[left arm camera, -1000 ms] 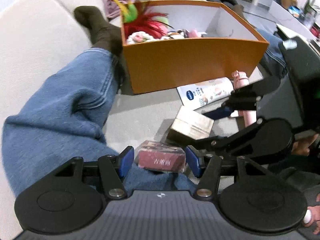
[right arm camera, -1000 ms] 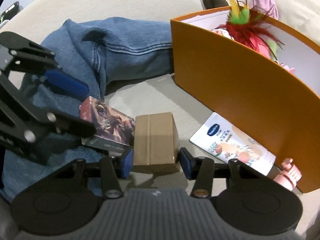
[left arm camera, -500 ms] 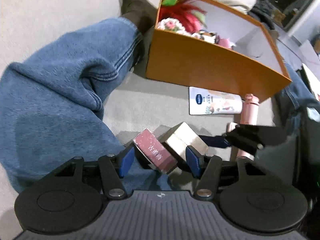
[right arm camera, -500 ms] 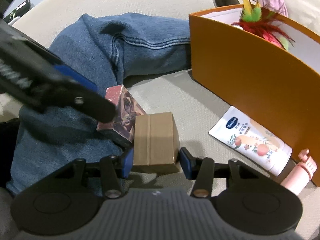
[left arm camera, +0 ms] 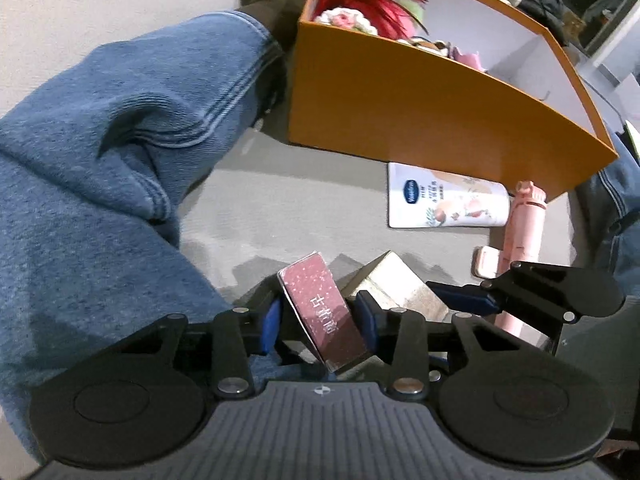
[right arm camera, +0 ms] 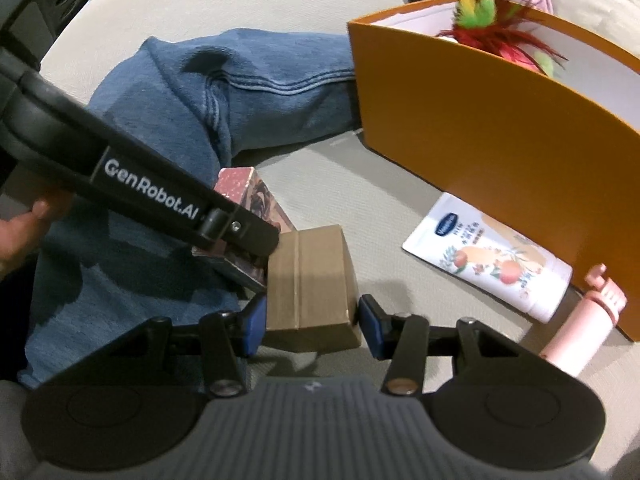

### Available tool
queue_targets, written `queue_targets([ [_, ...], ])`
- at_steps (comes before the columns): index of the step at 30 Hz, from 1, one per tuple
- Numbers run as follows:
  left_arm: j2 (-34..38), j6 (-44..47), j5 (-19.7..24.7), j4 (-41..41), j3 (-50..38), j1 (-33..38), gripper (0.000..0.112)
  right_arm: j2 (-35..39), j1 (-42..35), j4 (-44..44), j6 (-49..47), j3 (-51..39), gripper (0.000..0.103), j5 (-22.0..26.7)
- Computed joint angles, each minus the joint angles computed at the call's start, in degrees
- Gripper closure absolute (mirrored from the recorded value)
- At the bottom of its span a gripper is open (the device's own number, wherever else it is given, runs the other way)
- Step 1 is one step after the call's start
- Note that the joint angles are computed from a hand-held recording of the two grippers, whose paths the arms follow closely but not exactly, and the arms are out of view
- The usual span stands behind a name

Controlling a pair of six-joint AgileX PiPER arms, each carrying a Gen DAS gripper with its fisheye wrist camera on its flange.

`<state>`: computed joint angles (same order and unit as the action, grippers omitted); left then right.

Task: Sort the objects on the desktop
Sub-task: 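Lift the card box with the left gripper while the right lifts the brown box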

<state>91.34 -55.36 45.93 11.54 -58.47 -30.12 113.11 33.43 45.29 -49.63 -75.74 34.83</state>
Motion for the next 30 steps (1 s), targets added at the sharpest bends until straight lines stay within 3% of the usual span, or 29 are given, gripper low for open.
queue_targets([
  [4,0.4,1.7,2.0,1.2,-0.7,0.1,0.075,-0.7,-1.3,-0.4,1.7,0.7,0.052,1.2],
  [8,-0.3,3.0,0.5,1.2,0.4,-0.2,0.076,-0.7,-3.9,1.3,3.5,1.0,0.052,3.1],
  [11,0.2,1.3,0.3,4.1,-0.1,-1.9,0.087,-0.7,-5.1,3.0,4.2,0.9,0.053,3.9],
  [19,-4.3,5.0,-1.1,2.5,-1.9,-0.6,0.087,-5.1,-10.1,9.8,2.3,1.4,0.055,6.6],
  [26,-5.0,16.6,-0.8,-0.6,-13.3,1.9,0.087,-10.2,-15.0,12.5,1.6,-3.0,0.055,8.2],
  [30,0.2,24.2,0.2,-4.4,-24.3,5.3,0.087,-10.0,-16.1,9.2,5.3,-9.5,0.055,3.9],
])
